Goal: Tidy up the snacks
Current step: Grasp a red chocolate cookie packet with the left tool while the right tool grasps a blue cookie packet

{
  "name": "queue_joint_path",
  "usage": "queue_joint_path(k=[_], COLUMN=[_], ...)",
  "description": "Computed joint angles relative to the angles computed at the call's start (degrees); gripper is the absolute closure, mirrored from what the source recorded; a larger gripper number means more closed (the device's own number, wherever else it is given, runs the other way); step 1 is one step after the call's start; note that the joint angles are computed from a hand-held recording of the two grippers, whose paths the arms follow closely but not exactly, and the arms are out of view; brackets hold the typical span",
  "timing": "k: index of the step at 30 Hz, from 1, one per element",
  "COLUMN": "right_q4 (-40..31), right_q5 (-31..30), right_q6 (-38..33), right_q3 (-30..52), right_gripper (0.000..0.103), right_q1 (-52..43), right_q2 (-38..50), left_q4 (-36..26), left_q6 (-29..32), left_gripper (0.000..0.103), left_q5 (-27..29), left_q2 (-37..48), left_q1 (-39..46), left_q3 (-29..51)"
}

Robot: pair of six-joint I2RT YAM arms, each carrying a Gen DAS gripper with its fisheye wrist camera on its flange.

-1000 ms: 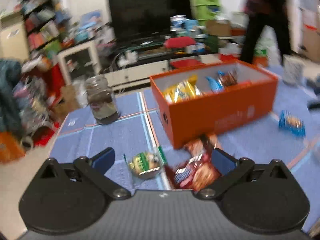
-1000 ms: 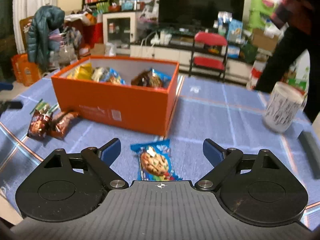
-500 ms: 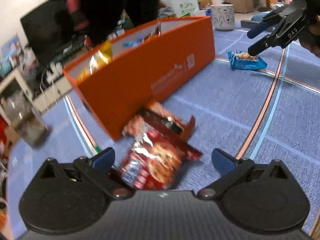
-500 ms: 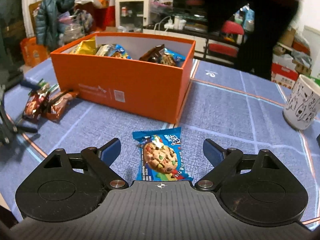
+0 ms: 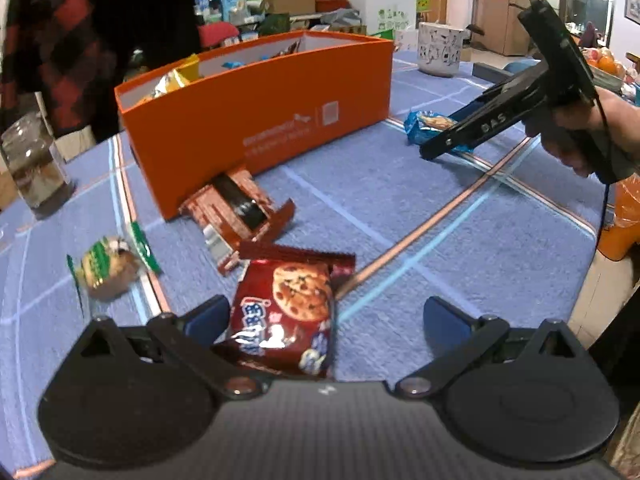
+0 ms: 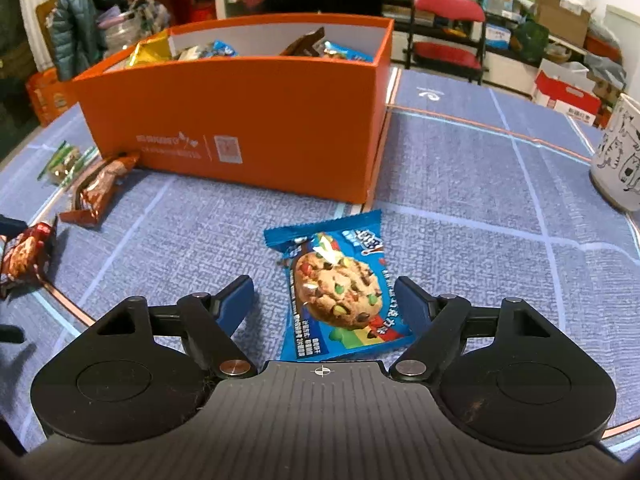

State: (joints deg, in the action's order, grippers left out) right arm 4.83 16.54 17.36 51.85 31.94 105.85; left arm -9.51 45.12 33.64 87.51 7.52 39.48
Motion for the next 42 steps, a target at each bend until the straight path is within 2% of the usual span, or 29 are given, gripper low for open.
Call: queue_joint_path(k=[5, 12, 24, 25, 26, 27, 28, 29, 31, 33, 42], right_q4=[0.74, 0.55, -2.09, -2.96, -4.15, -5.14, -5.88, -6.75, -7.64, -7.59, -7.50], right_q5=[0.52, 0.41, 2.01, 2.19, 2.43, 2.50, 2.43, 2.52, 2.61, 2.25, 2.47], right_q6=[0.06, -0.01, 2.39, 2.85, 3.42, 3.81, 3.93, 4.10, 4.70, 4.80, 4.01], right_q3=[-0.30, -0.23, 1.45, 1.98, 2.72, 3.26, 3.62, 4.05, 4.36, 4.05, 3.75], right_gripper=[0.034, 0.035, 0.035, 0.039, 0.047, 0.053, 0.065, 0.067, 0.068, 0.069, 0.069], right_q1=[0.54, 0.27, 1.15, 1.31, 1.60, 1.86, 2.13, 2.45, 2.90, 3.06, 3.92], right_q2=[0.12, 0.20, 0.69, 0.75, 0.80, 0.72, 0.57, 0.55, 0.43, 0.03, -0.83], left_q4=[6.89, 5.05, 8.28, 8.20, 8.23, 7.88, 7.44, 6.98, 6.19, 6.19, 6.11], left_q6=[-8.15, -13.32, -24.08, -25.12, -26.09, -27.23, -28.16, -28.88, -29.38, -29.94, -31.12], left_gripper=[0.001, 0.006, 0.005, 0.006, 0.007, 0.011, 0.018, 0.022, 0.037, 0.046, 0.048], left_q5=[-8.85, -12.27, -19.90, -21.31, -22.49, -23.19, -23.43, -23.34, -22.65, -22.99, -25.49], left_q2=[-2.79, 2.08, -1.00, -1.61, -2.04, -2.65, -3.16, -3.59, -4.27, -4.88, -4.56], left_q1=[-3.69, -4.19, -9.12, -9.99, -10.75, -11.31, -11.73, -12.01, -12.51, -13.18, -13.62], left_q3=[-2.20, 1.76, -1.79, -2.12, -2.36, -2.56, -2.66, -2.70, -2.70, -3.07, -2.48])
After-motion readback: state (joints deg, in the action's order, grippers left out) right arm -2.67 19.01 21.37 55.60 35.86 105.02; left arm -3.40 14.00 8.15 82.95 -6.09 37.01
